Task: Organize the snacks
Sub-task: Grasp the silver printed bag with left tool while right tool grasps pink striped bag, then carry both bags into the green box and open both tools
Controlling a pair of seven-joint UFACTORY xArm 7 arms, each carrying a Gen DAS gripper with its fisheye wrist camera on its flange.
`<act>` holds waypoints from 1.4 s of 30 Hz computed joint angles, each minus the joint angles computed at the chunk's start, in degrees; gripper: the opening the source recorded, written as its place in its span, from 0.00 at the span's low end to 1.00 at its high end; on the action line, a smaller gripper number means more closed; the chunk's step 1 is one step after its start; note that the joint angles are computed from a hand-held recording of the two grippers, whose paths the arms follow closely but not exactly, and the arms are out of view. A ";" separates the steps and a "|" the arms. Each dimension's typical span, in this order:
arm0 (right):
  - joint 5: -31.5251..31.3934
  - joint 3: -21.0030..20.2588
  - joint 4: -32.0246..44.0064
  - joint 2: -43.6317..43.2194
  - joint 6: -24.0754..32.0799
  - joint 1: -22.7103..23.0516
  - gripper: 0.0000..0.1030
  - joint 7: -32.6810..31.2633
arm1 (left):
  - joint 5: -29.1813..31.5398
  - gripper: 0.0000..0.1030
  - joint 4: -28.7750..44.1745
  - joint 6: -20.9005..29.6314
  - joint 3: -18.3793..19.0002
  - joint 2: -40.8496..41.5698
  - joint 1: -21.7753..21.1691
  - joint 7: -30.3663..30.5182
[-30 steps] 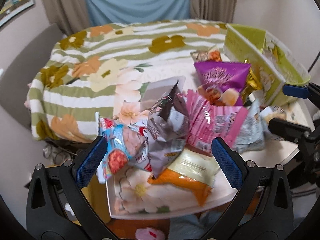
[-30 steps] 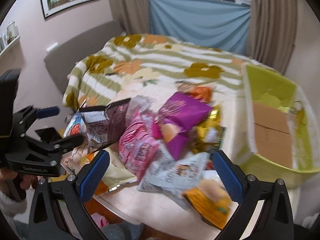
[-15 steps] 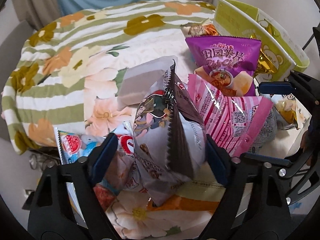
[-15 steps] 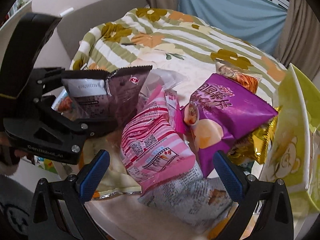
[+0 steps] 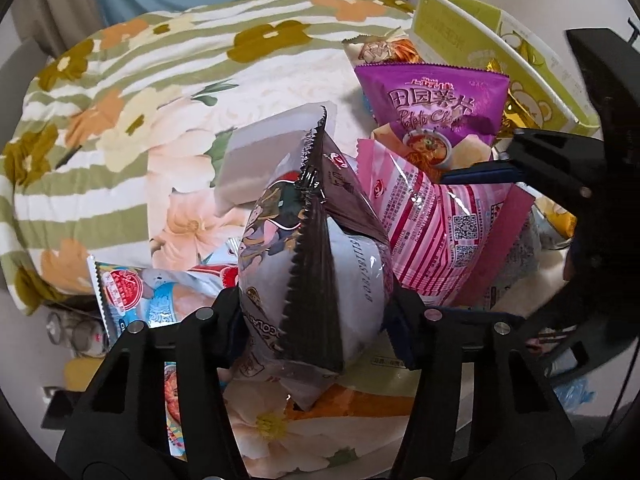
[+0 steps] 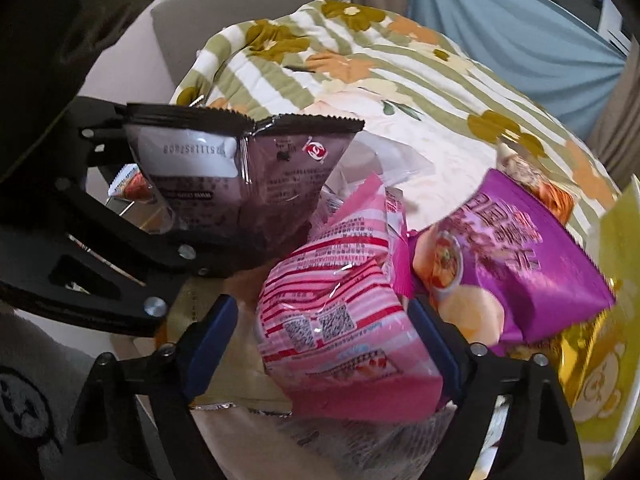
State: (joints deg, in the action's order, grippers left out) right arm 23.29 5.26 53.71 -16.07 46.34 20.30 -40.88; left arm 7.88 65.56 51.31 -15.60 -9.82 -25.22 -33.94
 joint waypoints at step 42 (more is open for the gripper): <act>-3.20 -3.82 10.42 -7.78 5.86 -5.13 0.52 12.66 | 13.55 0.49 21.34 2.72 -4.13 4.51 2.11 -8.96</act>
State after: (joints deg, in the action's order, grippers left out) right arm 20.10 1.44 64.13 -23.84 52.20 15.17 -28.22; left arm 21.43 86.89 54.04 -19.73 -5.31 -23.11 -42.89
